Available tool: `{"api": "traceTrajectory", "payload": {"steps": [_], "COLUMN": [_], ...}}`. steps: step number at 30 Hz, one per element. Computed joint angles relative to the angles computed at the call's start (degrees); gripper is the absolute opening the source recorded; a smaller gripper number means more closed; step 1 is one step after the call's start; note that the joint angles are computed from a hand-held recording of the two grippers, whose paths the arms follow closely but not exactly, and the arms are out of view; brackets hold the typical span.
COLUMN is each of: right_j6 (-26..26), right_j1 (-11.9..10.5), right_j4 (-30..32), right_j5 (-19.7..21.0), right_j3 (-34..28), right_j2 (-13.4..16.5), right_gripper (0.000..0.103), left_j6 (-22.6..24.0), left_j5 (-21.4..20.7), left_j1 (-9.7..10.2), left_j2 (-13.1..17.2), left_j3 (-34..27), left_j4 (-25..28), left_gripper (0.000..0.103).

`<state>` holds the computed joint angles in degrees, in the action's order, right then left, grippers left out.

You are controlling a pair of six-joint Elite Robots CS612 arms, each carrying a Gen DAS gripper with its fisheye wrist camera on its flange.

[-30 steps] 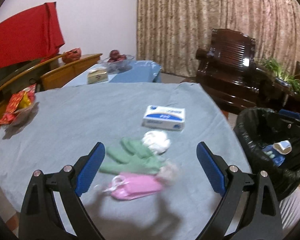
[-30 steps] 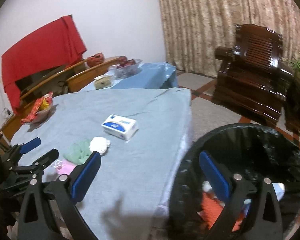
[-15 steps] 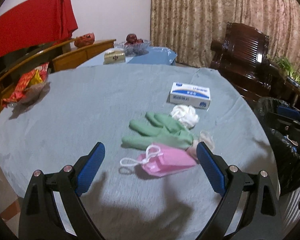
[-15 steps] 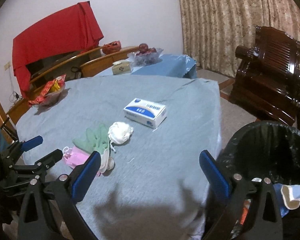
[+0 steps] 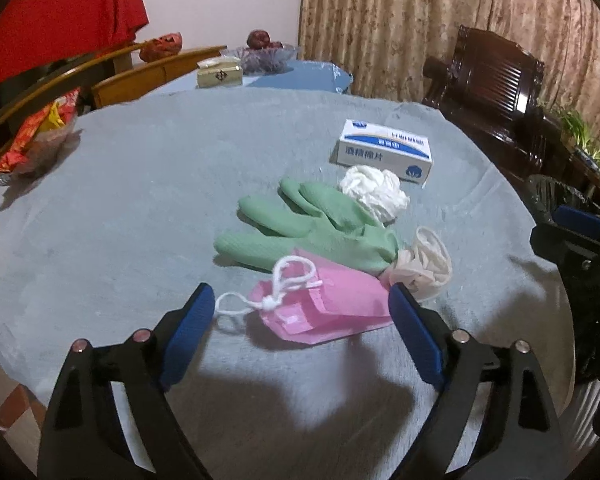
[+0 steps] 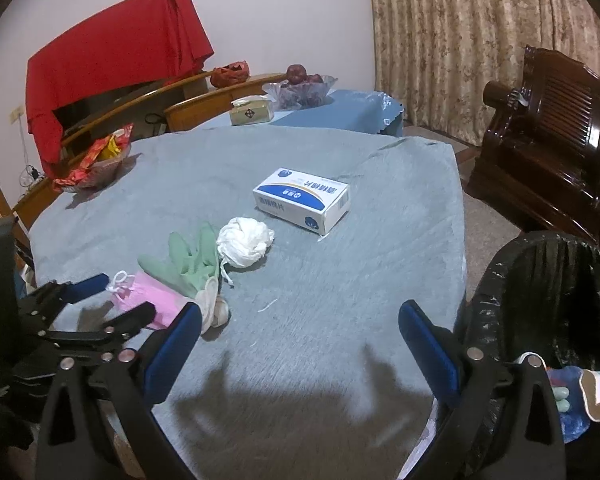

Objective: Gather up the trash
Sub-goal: 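Return both tools to the table above the pink mask, then grasp the pink mask with the left tool while the right tool grasps the green glove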

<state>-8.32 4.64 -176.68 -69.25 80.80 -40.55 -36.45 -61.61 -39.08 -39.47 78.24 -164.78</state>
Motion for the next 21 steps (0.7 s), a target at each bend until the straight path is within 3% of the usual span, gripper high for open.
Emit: {"api": "traceTrajectory", "payload": {"steps": [5,9,11,13,16,21], "right_j6": [-0.45,-0.36,-0.45,-0.44,-0.57,-0.58], "right_j1": [0.12,0.20,0.24,0.31,0.41,0.63], "right_j4": [0.54,1.03,1.15,1.28,1.43,1.80], "right_j5": [-0.27,-0.59,-0.68,-0.69,-0.63,-0.14], "right_j3": [-0.23,-0.45,-0.50,-0.57,-0.67,-1.29], "right_j2": [0.08,0.15,0.15,0.17,0.20,0.49], "right_gripper": [0.097,0.097,0.097,0.097,0.097,0.097], "left_j6": [-1.13,-2.15,-1.77,-2.00,-2.00,-1.64], "left_j5": [-3.15,-6.04,-6.73,-6.89,-6.08,-5.53], "left_j1": [0.50,0.91,1.00,1.01,0.78,0.53], "left_j2": [0.89,1.19,1.25,1.30,1.28,0.85], "left_j3": [-1.08,-1.03,-0.96,-1.02,-1.04,-0.50], "left_j4": [1.23,0.46,-0.22,-0.57,-0.64,-1.65], "left_gripper": [0.075,0.058,0.046,0.026,0.012,0.007]}}
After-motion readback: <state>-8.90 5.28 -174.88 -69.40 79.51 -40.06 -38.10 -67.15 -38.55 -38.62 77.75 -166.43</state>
